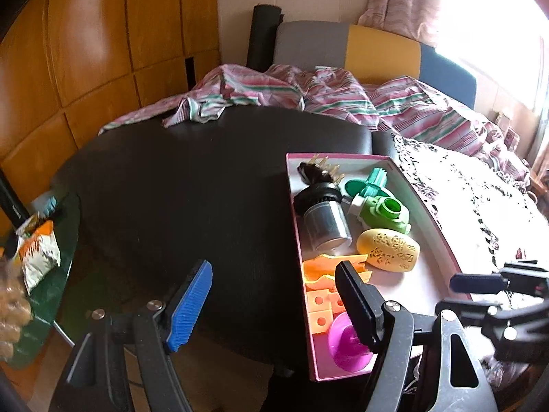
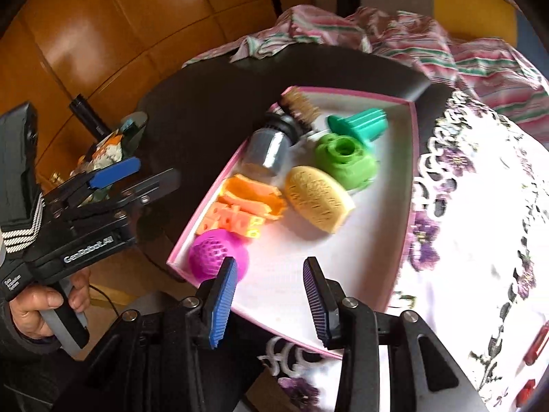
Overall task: Organize rigid objects
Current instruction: 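Move both grippers back to the red lipstick and red puzzle piece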
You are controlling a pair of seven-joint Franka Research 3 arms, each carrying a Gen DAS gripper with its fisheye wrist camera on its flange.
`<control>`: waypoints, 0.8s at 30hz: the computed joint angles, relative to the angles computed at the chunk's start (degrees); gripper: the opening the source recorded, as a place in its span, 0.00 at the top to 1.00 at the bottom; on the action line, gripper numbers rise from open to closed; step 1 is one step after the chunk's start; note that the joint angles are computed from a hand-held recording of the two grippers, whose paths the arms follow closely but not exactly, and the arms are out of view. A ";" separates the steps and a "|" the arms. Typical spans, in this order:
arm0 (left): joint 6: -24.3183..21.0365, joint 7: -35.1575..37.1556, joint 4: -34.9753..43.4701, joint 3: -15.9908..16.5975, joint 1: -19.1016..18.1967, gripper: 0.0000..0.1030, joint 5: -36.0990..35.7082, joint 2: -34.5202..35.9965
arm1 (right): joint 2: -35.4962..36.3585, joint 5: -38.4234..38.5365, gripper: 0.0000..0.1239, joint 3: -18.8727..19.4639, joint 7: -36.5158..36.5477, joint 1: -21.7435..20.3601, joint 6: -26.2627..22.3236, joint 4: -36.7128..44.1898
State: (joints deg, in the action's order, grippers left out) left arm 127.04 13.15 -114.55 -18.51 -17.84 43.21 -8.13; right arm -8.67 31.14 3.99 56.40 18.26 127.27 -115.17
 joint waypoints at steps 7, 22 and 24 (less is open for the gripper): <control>0.03 2.42 3.35 -0.39 -0.90 0.27 1.44 2.17 | -0.82 -0.63 0.68 -1.50 1.59 -2.13 1.70 -0.77; 2.94 12.83 18.35 0.87 -6.76 0.27 4.09 14.26 | -1.37 -9.04 0.68 -4.79 11.53 -10.01 7.28 -1.10; 3.38 14.63 20.69 1.33 -7.83 0.27 3.94 16.11 | -0.60 -10.90 0.68 -5.17 14.44 -11.48 8.81 -0.67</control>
State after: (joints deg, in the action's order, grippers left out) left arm 130.42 27.78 -93.86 -17.18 -25.66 47.15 7.98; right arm -9.27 20.24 -1.18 70.84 6.78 136.08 -115.84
